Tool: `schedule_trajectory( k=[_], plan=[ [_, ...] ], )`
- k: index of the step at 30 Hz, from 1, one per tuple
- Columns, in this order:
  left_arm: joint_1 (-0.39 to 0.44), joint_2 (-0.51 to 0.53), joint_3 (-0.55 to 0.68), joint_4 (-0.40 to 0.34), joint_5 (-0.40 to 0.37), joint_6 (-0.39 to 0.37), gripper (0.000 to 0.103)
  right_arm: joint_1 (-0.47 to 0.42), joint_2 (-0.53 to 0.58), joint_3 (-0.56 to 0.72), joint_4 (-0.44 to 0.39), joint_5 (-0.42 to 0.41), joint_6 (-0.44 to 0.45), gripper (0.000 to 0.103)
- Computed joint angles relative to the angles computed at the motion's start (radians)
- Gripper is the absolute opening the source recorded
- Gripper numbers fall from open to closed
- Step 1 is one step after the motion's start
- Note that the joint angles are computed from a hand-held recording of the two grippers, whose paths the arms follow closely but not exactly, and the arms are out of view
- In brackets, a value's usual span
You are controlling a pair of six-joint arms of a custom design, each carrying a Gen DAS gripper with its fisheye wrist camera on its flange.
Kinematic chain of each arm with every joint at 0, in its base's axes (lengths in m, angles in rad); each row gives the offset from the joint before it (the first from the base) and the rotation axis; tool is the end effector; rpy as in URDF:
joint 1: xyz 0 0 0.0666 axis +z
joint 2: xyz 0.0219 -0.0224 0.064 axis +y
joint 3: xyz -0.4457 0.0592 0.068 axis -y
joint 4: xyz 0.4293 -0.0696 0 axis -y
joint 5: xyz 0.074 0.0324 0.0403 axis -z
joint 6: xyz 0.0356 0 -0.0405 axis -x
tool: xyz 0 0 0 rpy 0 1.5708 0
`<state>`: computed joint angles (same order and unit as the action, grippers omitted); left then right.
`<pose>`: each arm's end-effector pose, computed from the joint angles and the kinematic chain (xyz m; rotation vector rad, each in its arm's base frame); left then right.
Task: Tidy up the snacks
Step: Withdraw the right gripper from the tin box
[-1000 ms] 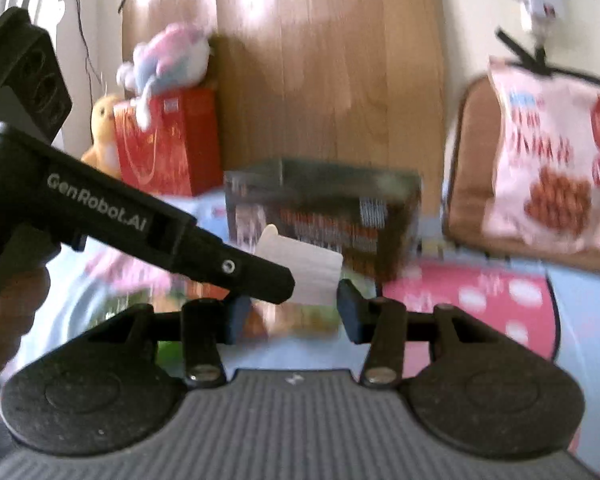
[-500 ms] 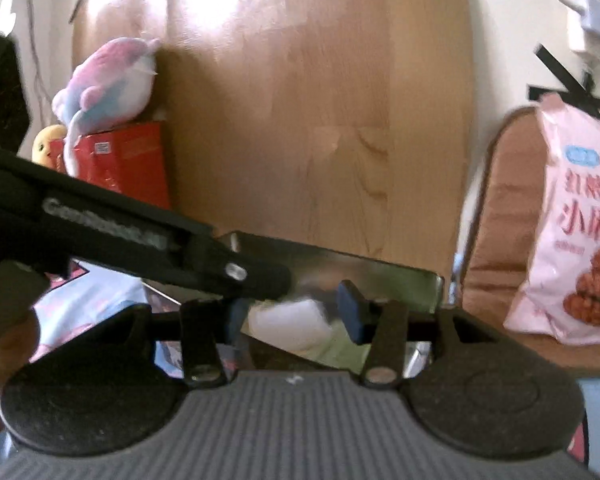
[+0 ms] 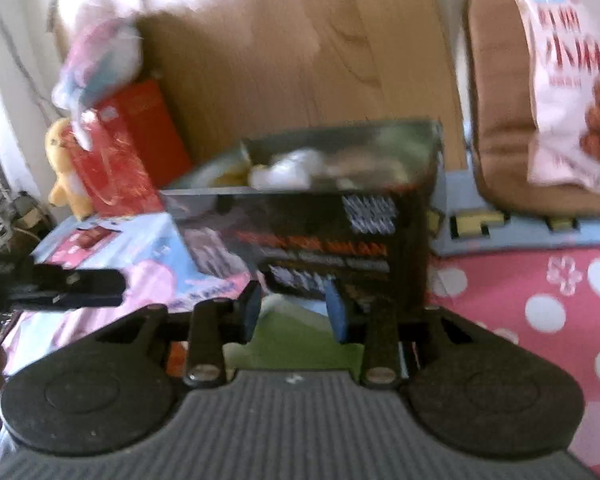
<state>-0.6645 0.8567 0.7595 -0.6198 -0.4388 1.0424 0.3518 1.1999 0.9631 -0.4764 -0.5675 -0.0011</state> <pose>0.2363 -0.1664 0.4003 -0.6416 2.1498 -0.4379 0.3874 0.1622 0.4017 -0.6920 2.1761 0.8315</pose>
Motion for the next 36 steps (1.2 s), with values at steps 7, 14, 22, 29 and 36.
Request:
schedule_trajectory(
  k=[7,14,22,29,36],
  plan=[
    [-0.022,-0.032,-0.065,0.065,-0.036,-0.014,0.053,-0.022,-0.081,-0.011,-0.221,-0.101,0.062,0.041],
    [-0.053,-0.034,-0.073,0.096,-0.080,-0.055,0.060,-0.075,-0.192,-0.117,-0.037,-0.175,-0.134,0.042],
    [-0.021,-0.063,-0.101,0.134,-0.038,-0.018,0.063,-0.091,-0.114,-0.138,0.125,-0.149,-0.356,0.043],
    [-0.027,-0.057,-0.098,0.135,-0.044,-0.026,0.066,-0.094,-0.124,-0.144,0.116,-0.157,-0.361,0.047],
    [-0.029,-0.060,-0.100,0.140,-0.048,-0.031,0.066,-0.093,-0.117,-0.141,0.110,-0.151,-0.345,0.047]
  ],
)
